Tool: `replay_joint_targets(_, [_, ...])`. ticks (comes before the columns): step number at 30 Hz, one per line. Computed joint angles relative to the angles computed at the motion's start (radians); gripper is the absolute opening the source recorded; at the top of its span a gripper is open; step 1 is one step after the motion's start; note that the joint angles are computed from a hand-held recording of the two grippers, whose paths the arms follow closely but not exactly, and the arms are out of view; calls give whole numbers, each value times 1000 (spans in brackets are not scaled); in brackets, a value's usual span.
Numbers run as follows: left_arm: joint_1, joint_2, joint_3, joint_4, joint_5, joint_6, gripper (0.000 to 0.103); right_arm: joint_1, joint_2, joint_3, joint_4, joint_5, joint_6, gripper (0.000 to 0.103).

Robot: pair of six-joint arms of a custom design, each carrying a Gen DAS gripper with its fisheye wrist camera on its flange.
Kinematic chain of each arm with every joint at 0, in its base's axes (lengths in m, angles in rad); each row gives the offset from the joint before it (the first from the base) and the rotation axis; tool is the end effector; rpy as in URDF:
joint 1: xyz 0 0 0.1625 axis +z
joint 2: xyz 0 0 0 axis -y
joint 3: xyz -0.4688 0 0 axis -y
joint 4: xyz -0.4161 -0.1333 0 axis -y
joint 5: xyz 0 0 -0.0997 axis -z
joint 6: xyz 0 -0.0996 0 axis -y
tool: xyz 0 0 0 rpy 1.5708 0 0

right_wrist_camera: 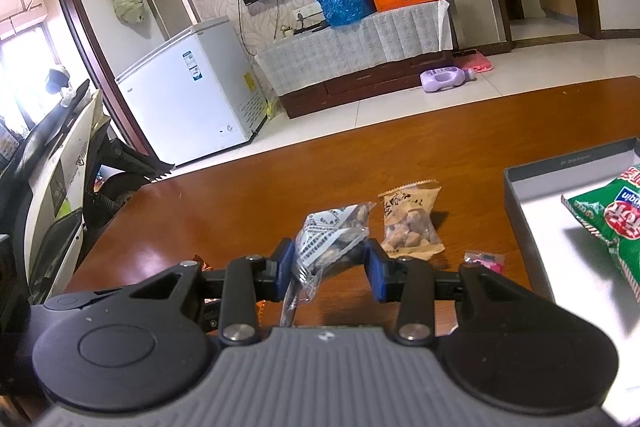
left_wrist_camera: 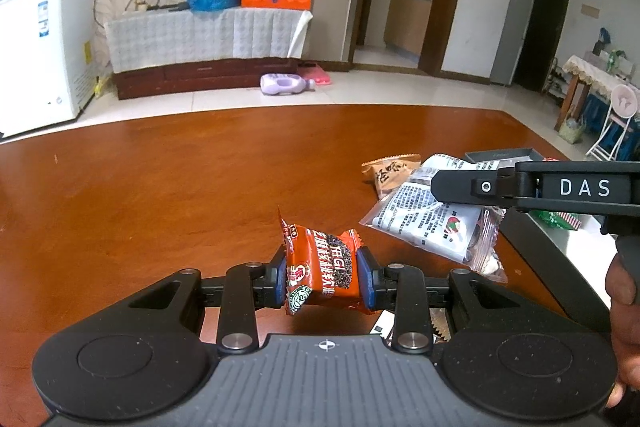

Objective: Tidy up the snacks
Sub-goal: 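Lift both held packets and carry them over the open white box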

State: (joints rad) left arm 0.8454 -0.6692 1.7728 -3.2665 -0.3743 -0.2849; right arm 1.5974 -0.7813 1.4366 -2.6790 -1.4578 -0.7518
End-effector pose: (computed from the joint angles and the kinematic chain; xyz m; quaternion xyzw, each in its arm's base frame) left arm -0.2675 -0.6424 0.1072 0.0123 0.8072 -0.4717 0.3547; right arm 0.1656 -0.7916 0.1937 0.3809 -0.8953 0.2291 0.0281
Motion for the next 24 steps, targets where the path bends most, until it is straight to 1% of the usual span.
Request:
replay_joint_targets(12, [5,28,-54,-46,-24,77,35,-8,-23,8,-21,13,18,38])
replay_joint_targets(24, [9,59,-114,-43,-47,112,35,-21,-46,8,-33,17,30,38])
